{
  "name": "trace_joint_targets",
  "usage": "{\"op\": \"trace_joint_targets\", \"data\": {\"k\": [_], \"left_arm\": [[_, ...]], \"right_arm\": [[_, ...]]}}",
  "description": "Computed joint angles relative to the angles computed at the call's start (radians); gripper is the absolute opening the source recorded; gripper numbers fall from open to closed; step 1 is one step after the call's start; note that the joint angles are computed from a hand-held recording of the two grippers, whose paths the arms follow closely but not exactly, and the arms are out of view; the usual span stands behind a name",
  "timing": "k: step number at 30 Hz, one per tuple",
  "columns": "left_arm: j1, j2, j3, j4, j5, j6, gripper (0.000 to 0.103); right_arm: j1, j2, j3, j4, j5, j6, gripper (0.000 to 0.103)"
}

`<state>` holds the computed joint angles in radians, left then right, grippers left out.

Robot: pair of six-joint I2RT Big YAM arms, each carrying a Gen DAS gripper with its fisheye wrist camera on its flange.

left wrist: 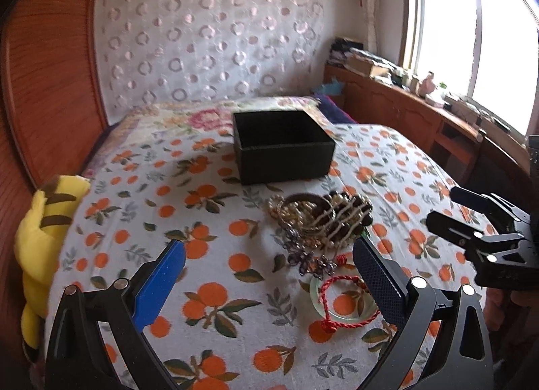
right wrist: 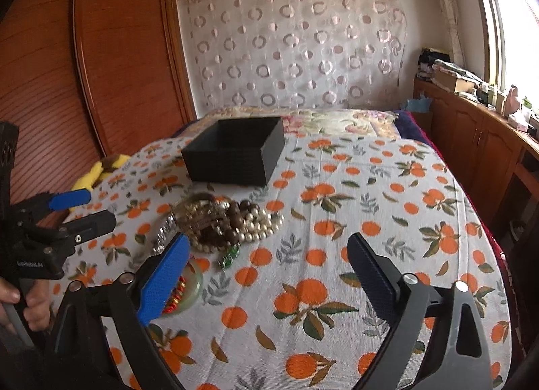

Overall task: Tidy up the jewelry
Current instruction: 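Grasp the silver hair comb with the left tool while the right tool grasps the metal bangle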

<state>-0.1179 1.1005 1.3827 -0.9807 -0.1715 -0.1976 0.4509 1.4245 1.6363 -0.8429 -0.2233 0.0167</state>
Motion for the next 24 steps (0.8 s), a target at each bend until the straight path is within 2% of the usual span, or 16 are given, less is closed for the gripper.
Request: {"op": "trace_joint_targets", "data": {"k": [6, 9, 11, 19, 23, 24], "left_arm": [[0.028, 0.052, 0.013, -0.023, 0.119, 0.01, 0.096], [0.036, 0.09, 0.031, -0.042, 0.144, 0.022, 0.095], [0.048, 0.109, 0.04, -0.05, 0.189, 0.029, 0.095], [0.054, 0.183, 0.096, -0.093, 0.243, 0.061, 0.082], [0.05, 0.213, 0.118, -0.101, 0.263, 0.081, 0.078], [0.049, 0.217, 0.121, -0.103, 0.261, 0.083, 0.073]], "right_arm": [[0.002, 0.02, -0.005, -0.023, -0.004, -0.032, 0.093], [0.003, 0.024, -0.011, -0.028, -0.009, -0.04, 0.093], [0.002, 0.025, -0.016, -0.025, -0.018, -0.04, 0.093], [0.002, 0.022, -0.027, -0.015, -0.026, -0.043, 0.093], [0.003, 0.021, -0.028, -0.018, -0.026, -0.046, 0.093], [0.004, 0.02, -0.03, -0.017, -0.027, -0.048, 0.093]]}}
